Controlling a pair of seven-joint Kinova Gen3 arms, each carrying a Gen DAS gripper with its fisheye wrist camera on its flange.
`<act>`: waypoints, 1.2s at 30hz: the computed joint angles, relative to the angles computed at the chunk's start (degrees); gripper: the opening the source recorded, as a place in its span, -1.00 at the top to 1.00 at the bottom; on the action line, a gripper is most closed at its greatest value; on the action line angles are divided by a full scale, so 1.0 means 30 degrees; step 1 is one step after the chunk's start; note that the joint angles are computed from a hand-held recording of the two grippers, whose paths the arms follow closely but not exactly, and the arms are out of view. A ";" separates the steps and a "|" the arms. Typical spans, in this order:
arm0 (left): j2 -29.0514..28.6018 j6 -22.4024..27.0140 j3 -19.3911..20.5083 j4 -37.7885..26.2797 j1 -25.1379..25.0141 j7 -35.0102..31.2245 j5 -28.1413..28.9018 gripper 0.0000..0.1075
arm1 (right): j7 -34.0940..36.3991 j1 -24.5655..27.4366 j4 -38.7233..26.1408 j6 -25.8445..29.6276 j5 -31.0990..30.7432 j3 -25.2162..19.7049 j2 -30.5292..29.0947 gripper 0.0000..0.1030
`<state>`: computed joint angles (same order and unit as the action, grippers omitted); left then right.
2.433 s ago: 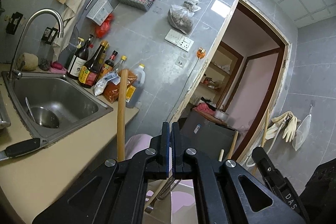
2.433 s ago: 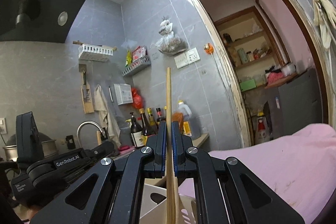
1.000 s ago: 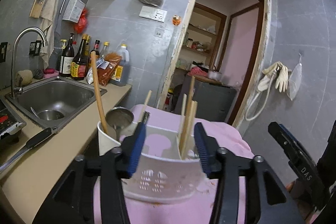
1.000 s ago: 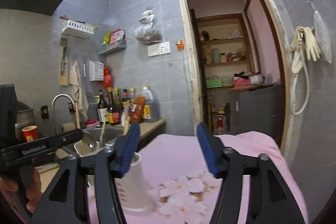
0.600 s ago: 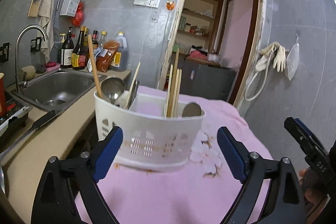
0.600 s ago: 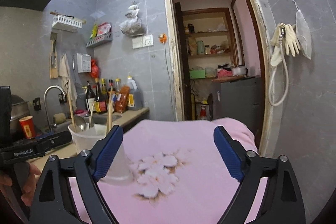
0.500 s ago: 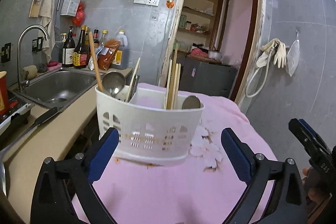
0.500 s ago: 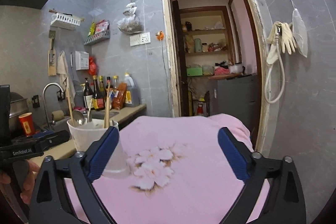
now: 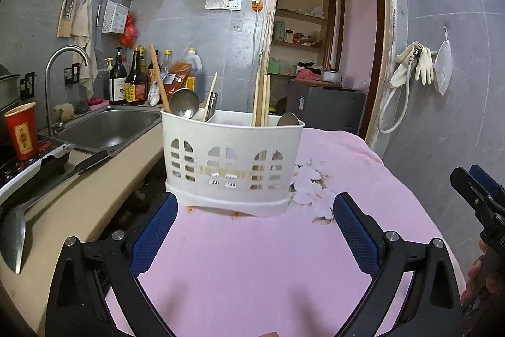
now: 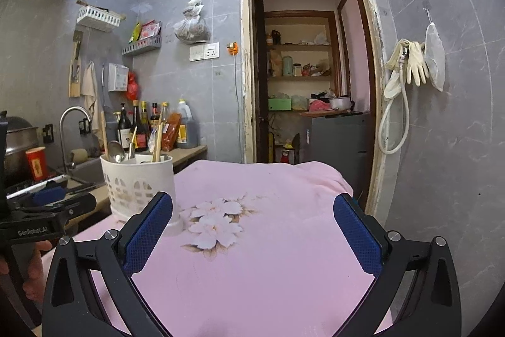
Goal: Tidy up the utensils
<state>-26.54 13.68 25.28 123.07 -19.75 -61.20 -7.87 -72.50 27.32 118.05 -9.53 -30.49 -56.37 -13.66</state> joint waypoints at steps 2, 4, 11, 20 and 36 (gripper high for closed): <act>-0.0580 -0.0189 0.0671 0.0447 -0.0712 0.0380 0.0042 -0.80 | -0.0175 0.0102 0.0261 0.0038 -0.0208 -0.0076 -0.0296 -1.00; -0.1085 -0.0366 0.1220 0.0834 -0.1308 0.0644 0.0185 -0.80 | -0.0494 0.0444 0.0501 0.0094 -0.0281 -0.0296 -0.0638 -1.00; -0.2675 -0.1080 0.2098 0.1972 -0.2579 0.0751 0.0974 -0.80 | -0.2216 0.2262 0.1376 -0.0345 0.0308 -0.1489 -0.2036 -1.00; -0.3039 -0.1316 0.1995 0.2596 -0.2465 0.0372 0.2047 -0.80 | -0.4452 0.2793 0.1779 0.0093 0.1816 -0.1523 -0.3447 -1.00; -0.3145 -0.1616 0.2495 0.2873 -0.2672 -0.0228 0.2387 -0.80 | -0.8464 0.4669 0.2344 0.0387 0.4637 -0.2528 -0.5548 -1.00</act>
<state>-35.98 8.83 32.76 131.69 -27.76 -61.88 -0.71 -97.89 41.33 125.09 -8.37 -16.58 -63.95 -30.31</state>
